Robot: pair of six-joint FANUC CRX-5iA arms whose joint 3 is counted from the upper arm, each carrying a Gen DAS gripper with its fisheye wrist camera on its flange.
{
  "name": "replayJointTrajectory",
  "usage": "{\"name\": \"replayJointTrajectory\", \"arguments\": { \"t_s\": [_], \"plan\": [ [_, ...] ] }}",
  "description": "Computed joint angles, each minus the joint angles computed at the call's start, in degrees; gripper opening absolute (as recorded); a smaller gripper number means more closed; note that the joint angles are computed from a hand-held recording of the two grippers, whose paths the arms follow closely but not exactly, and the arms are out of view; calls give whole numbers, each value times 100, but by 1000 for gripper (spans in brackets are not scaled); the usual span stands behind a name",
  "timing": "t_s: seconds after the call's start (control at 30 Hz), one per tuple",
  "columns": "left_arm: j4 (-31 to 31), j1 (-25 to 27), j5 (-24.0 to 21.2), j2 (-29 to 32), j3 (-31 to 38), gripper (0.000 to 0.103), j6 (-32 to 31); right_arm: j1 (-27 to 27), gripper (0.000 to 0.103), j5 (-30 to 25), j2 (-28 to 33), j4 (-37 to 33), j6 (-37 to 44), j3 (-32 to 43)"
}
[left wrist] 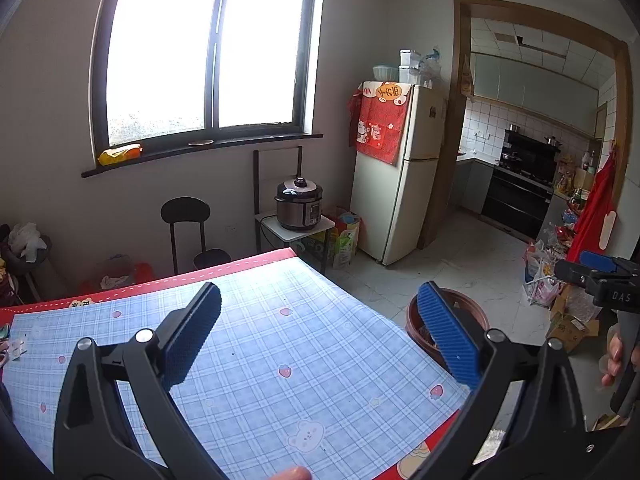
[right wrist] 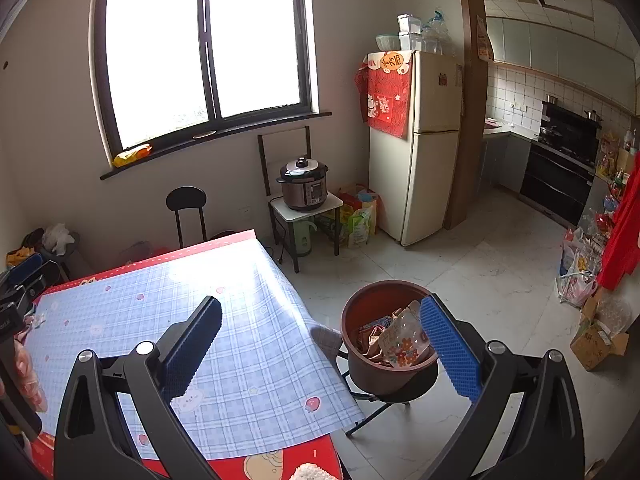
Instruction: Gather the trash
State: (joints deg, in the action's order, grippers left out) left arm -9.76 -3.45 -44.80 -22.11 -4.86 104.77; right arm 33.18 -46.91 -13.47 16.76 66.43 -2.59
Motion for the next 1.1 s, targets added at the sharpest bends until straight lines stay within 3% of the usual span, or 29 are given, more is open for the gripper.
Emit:
{"name": "replayJointTrajectory", "arguments": {
  "t_s": [0.63, 1.1],
  "plan": [
    [130, 181, -29, -166, -130, 97, -77, 95, 98, -4, 11, 54, -7, 3],
    [-80, -44, -66, -6, 38, 97, 120, 26, 98, 22, -35, 48, -30, -64]
  ]
}}
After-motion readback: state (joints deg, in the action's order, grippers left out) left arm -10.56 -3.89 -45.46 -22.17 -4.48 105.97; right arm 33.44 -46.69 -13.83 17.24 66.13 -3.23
